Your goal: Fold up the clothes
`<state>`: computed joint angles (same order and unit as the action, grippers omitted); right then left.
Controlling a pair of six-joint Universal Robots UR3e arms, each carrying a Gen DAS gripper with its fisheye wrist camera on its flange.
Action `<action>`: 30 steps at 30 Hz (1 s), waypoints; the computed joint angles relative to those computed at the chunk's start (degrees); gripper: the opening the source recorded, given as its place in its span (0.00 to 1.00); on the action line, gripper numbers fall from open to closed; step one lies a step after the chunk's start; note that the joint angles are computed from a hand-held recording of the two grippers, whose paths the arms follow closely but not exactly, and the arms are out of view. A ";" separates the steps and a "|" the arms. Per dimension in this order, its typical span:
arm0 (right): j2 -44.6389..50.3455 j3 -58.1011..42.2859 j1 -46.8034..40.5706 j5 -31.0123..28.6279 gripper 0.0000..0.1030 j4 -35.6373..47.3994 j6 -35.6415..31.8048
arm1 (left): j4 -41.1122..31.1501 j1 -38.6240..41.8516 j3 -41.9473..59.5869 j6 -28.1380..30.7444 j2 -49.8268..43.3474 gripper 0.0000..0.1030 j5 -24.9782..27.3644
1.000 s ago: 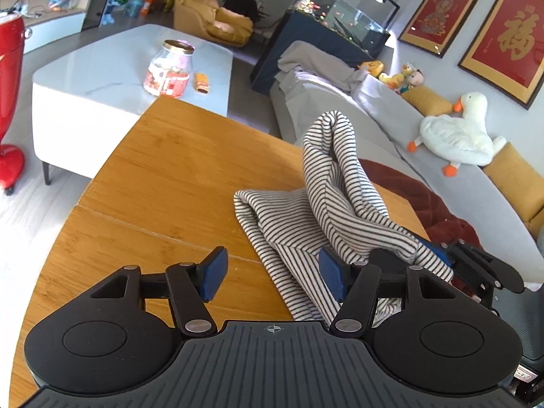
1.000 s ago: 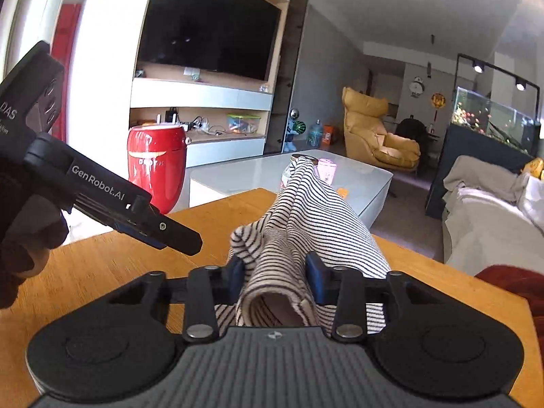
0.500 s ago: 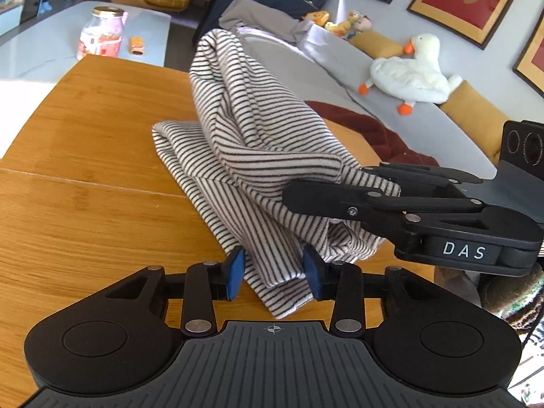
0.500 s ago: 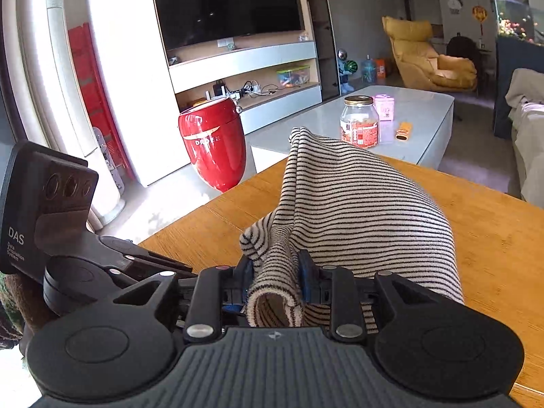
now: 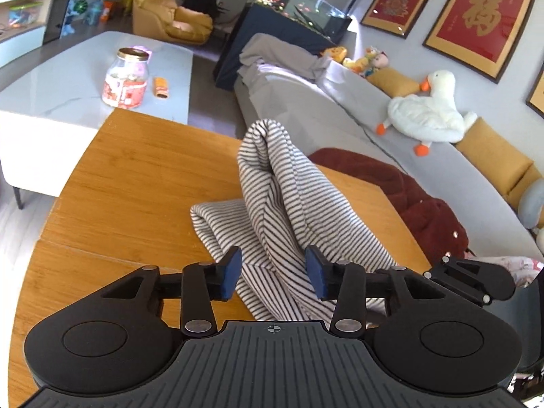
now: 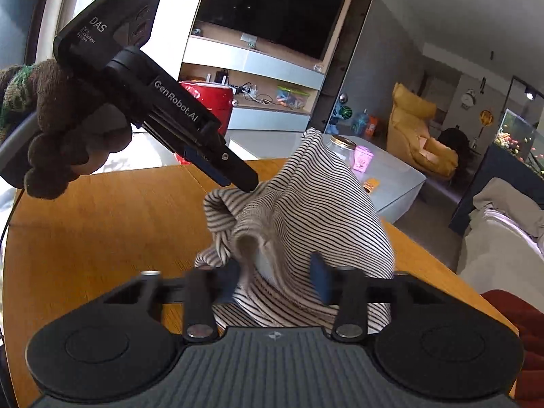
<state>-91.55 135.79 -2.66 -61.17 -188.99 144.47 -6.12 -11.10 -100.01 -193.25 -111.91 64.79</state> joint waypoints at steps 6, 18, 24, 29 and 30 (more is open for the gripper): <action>-5.87 -11.90 -12.18 21.97 0.08 20.26 14.09 | 4.05 -0.19 -1.63 -3.24 -2.82 0.25 -4.78; 6.33 -21.20 -4.84 20.76 0.08 36.81 8.15 | 12.33 5.03 -13.53 -5.24 -1.47 0.33 -12.03; -0.16 -11.91 -0.70 11.67 0.08 33.30 -3.18 | 10.57 7.03 -16.29 -4.58 6.04 0.39 -6.28; -1.87 -7.58 3.50 6.03 0.08 25.55 -5.91 | 11.28 4.46 -6.52 -5.36 5.31 0.42 -6.55; -1.79 -6.87 4.21 5.16 0.08 23.91 -5.96 | 10.57 3.36 -2.62 -5.84 3.22 0.42 -7.34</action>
